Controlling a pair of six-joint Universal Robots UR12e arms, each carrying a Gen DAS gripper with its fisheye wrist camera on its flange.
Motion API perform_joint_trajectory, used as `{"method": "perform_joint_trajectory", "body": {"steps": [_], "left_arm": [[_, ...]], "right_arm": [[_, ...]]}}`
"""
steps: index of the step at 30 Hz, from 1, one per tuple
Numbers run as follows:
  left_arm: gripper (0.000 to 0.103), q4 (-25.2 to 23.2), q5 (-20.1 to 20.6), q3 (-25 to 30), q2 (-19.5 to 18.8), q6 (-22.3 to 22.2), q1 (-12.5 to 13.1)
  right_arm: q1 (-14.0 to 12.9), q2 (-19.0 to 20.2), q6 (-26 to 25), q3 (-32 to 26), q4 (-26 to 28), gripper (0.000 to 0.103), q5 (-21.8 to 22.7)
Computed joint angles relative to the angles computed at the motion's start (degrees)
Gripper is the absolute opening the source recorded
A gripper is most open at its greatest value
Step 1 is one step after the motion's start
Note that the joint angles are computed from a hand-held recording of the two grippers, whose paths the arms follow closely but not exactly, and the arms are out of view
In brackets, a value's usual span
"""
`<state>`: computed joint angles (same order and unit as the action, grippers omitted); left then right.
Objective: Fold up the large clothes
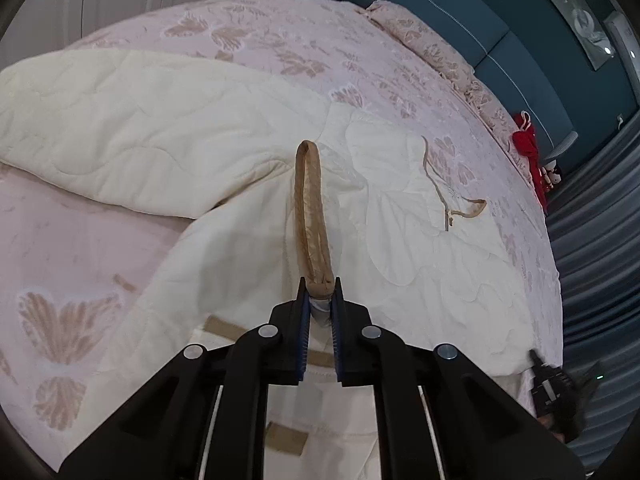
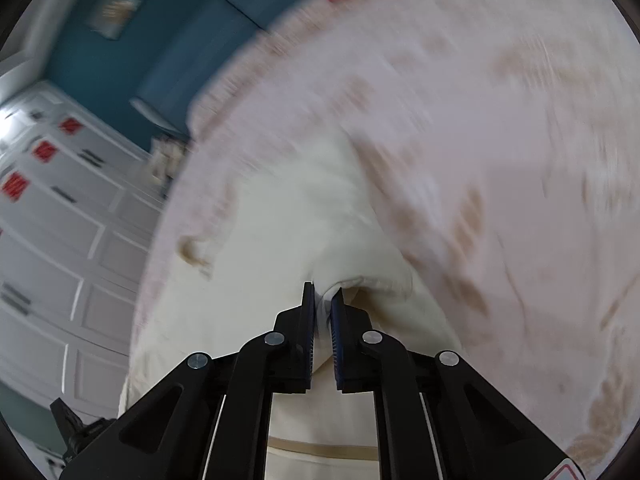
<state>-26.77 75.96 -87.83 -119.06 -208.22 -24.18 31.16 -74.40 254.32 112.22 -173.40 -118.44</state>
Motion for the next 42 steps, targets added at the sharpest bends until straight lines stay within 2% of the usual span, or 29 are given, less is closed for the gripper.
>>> {"method": "perform_joint_trajectory", "body": {"steps": [1,3,6,12,14,16,17,18,19,20,21,23,25,28,30,34,37,42], "left_arm": [[0.009,0.1,1.2,-0.3,0.1,0.4,-0.2],[0.009,-0.5,2.5,-1.1,0.3,1.0,-0.4],[0.009,-3.2,2.8,-1.6,-0.1,1.4,-0.6],[0.010,0.2,7.1,-3.3,-0.4,4.3,-1.8],[0.011,1.7,8.0,-3.6,-0.6,5.3,-2.0],[0.013,3.1,7.9,-4.3,-0.3,6.0,-1.9],[0.017,3.1,7.7,-4.5,0.1,5.9,-1.8],[0.033,3.0,7.8,-4.8,0.6,5.5,-1.7],[0.044,2.4,10.2,-5.3,1.7,4.5,-1.8],[0.057,3.3,11.9,-5.9,2.4,3.6,-1.9],[0.057,6.5,12.7,-7.3,3.7,2.8,-1.7],[0.056,9.5,12.6,-7.7,4.7,3.2,-1.7],[0.056,8.9,11.4,-6.3,4.5,4.7,-2.1],[0.050,6.9,10.3,-3.7,2.7,7.2,-3.3],[0.045,5.1,9.9,-2.6,1.5,8.1,-4.0],[0.042,0.8,10.0,-1.7,-0.2,8.7,-4.5],[0.038,1.9,10.6,-2.8,-0.5,8.7,-4.6],[0.037,4.8,14.3,-3.8,-1.1,12.0,-5.7]], "right_arm": [[0.4,0.0,-0.8,-0.4,0.3,0.007,-1.0],[0.9,0.3,-2.5,-1.8,6.8,0.007,-1.9],[-0.2,1.1,-1.3,-2.7,15.9,0.007,2.3],[-0.6,2.4,-1.1,-3.2,18.8,0.008,2.9],[-0.3,1.9,-0.8,-3.6,20.8,0.012,2.6],[0.5,0.8,0.4,-3.8,23.6,0.025,1.2],[1.2,0.1,1.3,-4.1,26.1,0.026,-0.1],[1.7,-0.3,2.2,-4.9,28.9,0.027,-1.4],[3.0,-0.7,3.4,-5.8,32.1,0.028,-4.1],[3.8,-1.0,3.2,-6.4,32.9,0.028,-6.0],[4.4,-0.9,1.8,-7.2,33.1,0.027,-7.2],[5.0,0.1,-2.6,-9.4,32.0,0.018,-8.0],[5.1,2.2,-8.1,-12.1,29.3,0.010,-6.3],[5.0,5.7,-13.1,-15.8,27.7,0.007,-3.4],[4.9,7.6,-14.2,-17.6,28.3,0.006,-1.5],[4.5,9.7,-14.1,-19.1,31.3,0.006,1.4],[4.4,10.3,-13.4,-18.5,31.7,0.003,2.9],[4.9,11.1,-13.6,-18.6,32.3,0.002,1.4]]}}
